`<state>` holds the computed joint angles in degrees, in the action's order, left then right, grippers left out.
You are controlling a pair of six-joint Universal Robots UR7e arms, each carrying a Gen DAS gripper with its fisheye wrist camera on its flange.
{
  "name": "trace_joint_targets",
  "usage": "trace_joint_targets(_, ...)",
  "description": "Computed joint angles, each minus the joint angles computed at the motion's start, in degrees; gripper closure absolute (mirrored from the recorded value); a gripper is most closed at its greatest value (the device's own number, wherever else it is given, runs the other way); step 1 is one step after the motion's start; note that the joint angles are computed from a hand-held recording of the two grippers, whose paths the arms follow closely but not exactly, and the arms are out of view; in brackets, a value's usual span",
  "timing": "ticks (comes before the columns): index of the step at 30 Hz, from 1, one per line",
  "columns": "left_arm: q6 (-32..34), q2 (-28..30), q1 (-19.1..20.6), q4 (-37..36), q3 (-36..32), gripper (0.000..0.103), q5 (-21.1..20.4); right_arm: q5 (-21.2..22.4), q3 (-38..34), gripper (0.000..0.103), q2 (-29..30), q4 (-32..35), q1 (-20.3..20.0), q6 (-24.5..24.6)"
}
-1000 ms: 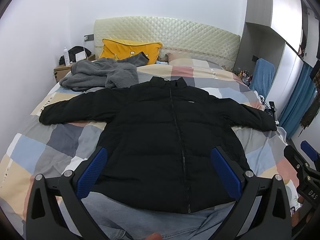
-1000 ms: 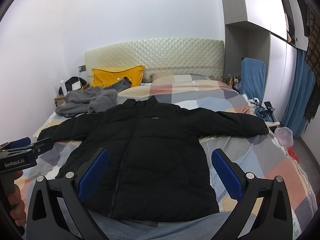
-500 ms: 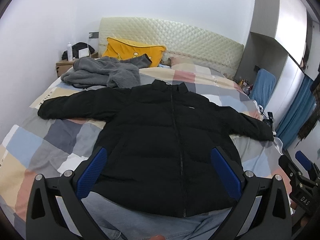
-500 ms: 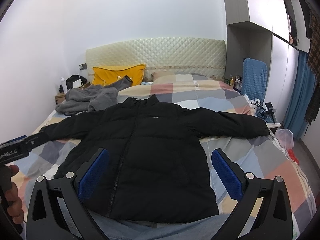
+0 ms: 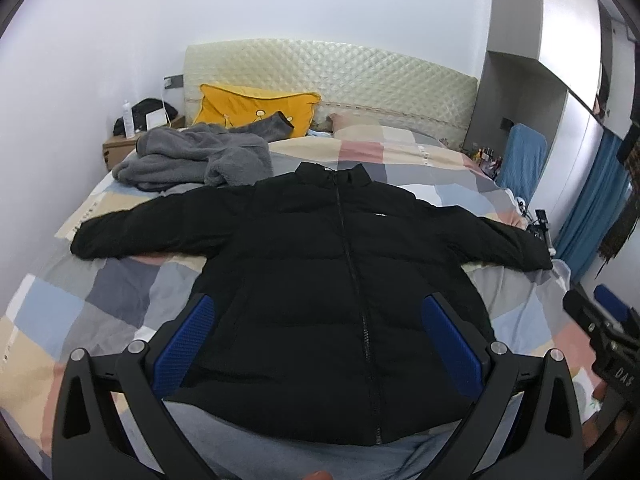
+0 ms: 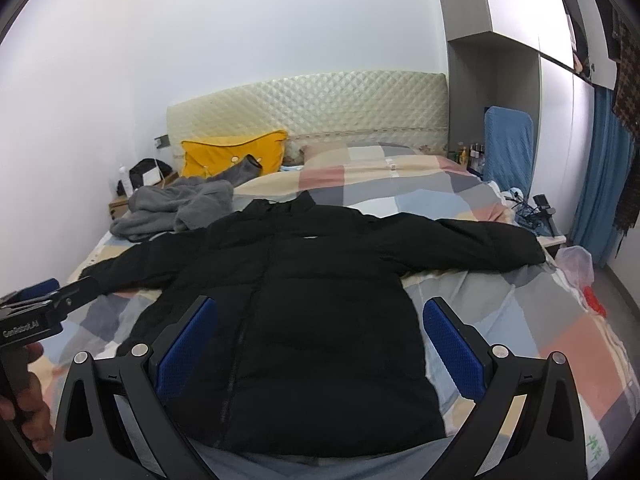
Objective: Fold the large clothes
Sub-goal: 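Move the right tool to the jacket sleeve nearest it and grasp the cuff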
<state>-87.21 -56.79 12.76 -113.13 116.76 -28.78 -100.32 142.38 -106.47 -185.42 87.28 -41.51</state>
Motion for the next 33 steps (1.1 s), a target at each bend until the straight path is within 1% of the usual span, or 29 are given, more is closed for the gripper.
trace_joint_targets(3,1.79,0.1,0.71,-0.99,-0.21,0.0,0.41,-0.07,-0.86,0.0,1.84,-2.42,-0.17,-0.8)
trace_joint_targets(6,5.4,0.49,1.43,-5.66,0.15,0.0,1.27,-0.47,-3.72,0.0,5.45,-4.4,-0.13,-0.7)
trace_joint_targets(7,8.06,0.74,1.77,-8.34,0.2,0.0,1.74,-0.36,-4.69,0.0,6.73,-5.44,-0.17,-0.81)
trace_joint_targets(8,10.93,0.94,2.04,-11.71,0.43,0.0,2.32,-0.58,-5.87,0.0,8.13,-6.34,-0.16,-0.99)
trace_joint_targets(9,12.41,0.94,2.19,-13.41,0.52,0.0,2.82,-0.62,-6.72,0.0,9.01,-6.86,-0.27,-1.27)
trace_joint_targets(13,15.31,1.42,3.15,-14.59,-1.42,0.0,6.51,-0.97,-10.48,0.0,12.29,-8.0,-0.88,-2.75)
trace_joint_targets(15,19.99,2.27,4.01,-17.67,-2.35,0.0,7.57,-0.44,-11.92,0.0,12.96,-7.7,-1.67,-3.05)
trace_joint_targets(17,23.89,3.23,5.19,-20.59,-3.32,0.0,7.64,0.95,-13.41,0.0,13.11,-6.08,-2.87,-3.23)
trace_joint_targets(18,26.23,3.84,5.72,-23.04,-3.54,0.0,7.56,1.58,-14.42,0.0,13.38,-5.53,-3.45,-3.07)
trace_joint_targets(19,30.17,4.6,6.48,-26.8,-3.87,0.0,7.26,2.02,-15.23,0.0,13.69,-5.48,-3.88,-3.03)
trace_joint_targets(20,32.73,5.16,7.26,-28.47,-4.6,0.0,6.75,2.11,-15.94,0.0,14.1,-5.61,-4.06,-3.13)
trace_joint_targets(22,35.56,6.21,8.51,-30.53,-5.99,0.0,6.23,1.85,-17.98,0.0,15.19,-6.25,-4.44,-3.37)
trace_joint_targets(23,37.8,6.84,9.34,-33.03,-6.58,0.0,6.31,2.06,-18.64,0.0,15.47,-6.44,-4.66,-3.35)
trace_joint_targets(25,38.93,7.86,10.28,-34.49,-7.75,0.0,6.83,2.37,-20.84,0.0,16.43,-6.18,-5.37,-2.29)
trace_joint_targets(27,43.13,9.18,11.63,-37.6,-9.1,0.0,6.0,3.88,-22.58,0.0,17.05,-5.26,-6.45,-1.49)
trace_joint_targets(28,44.2,9.73,12.08,-37.99,-9.64,0.0,5.9,4.28,-23.4,0.0,17.57,-5.42,-7.03,-1.43)
trace_joint_targets(31,46.7,11.46,13.57,-40.18,-10.78,0.0,5.96,2.11,-26.08,0.0,20.43,-7.49,-8.02,-2.53)
trace_joint_targets(33,47.24,12.14,14.68,-41.94,-10.85,0.0,4.7,2.3,-27.76,0.0,22.54,-9.0,-9.4,-3.4)
